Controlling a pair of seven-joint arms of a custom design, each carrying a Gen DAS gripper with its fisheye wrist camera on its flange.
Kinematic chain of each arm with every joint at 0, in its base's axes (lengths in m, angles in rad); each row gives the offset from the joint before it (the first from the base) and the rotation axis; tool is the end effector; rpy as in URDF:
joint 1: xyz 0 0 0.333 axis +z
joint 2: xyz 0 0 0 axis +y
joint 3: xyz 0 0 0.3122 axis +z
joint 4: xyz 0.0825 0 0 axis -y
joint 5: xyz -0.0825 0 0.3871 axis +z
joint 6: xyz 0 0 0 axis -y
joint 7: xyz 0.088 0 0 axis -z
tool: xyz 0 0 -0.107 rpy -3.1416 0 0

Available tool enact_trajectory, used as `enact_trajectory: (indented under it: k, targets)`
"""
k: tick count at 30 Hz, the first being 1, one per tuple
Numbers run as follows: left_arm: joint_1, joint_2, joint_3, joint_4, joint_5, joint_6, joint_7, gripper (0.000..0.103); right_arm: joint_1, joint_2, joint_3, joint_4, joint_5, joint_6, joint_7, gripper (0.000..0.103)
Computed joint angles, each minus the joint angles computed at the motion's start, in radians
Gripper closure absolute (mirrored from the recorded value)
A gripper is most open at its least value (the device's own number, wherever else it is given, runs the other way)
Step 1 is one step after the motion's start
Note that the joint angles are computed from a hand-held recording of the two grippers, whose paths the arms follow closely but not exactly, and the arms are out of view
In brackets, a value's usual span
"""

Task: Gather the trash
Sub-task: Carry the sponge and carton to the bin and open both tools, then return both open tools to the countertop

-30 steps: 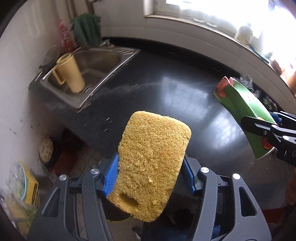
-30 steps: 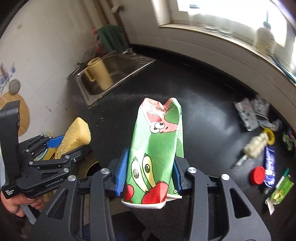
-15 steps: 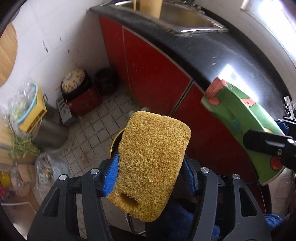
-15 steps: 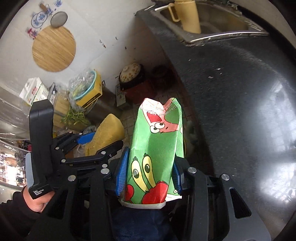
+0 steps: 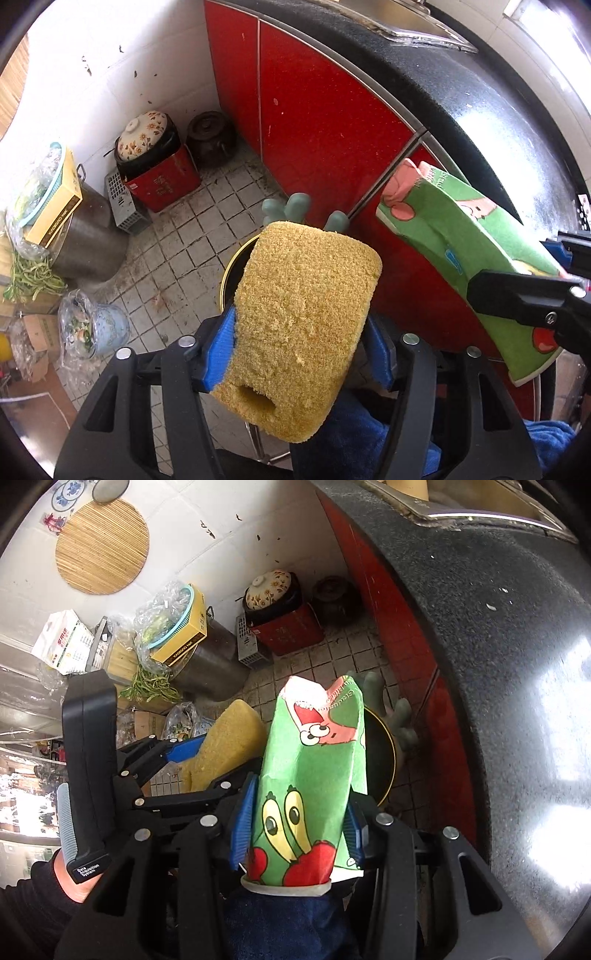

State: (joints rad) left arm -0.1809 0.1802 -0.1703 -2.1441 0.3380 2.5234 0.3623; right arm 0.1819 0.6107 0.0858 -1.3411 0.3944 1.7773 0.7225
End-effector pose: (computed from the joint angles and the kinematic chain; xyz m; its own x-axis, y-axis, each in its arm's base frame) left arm 0.5468 -0.2020 0.3344 0.5584 -0.8249 0.0876 -0.7861 -0.5599 -0.2617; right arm 0.6768 0.2074 0.3625 0.7826 -0.4699 -0.4084 -0.5725 -0.8008 -0.1757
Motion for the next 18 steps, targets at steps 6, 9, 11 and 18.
enact_trajectory:
  k: [6, 9, 11, 18]
  targets:
    - [0.000, 0.005, 0.001, 0.002, 0.002, -0.027, 0.026, 0.027, -0.008, 0.005, 0.000, 0.007, 0.007, -0.006, -0.010, 0.038]
    - [0.003, -0.011, 0.002, -0.011, 0.000, -0.023, 0.029, 0.026, -0.014, 0.005, -0.004, 0.018, 0.008, -0.001, -0.009, 0.038]
    - [0.001, -0.020, 0.003, -0.011, 0.016, -0.024, 0.025, 0.020, -0.025, 0.006, -0.010, 0.030, 0.015, 0.002, 0.001, 0.032]
    - [-0.017, 0.039, -0.009, 0.144, 0.070, -0.065, 0.130, 0.010, -0.107, -0.023, -0.036, 0.057, 0.070, 0.096, 0.050, 0.016]
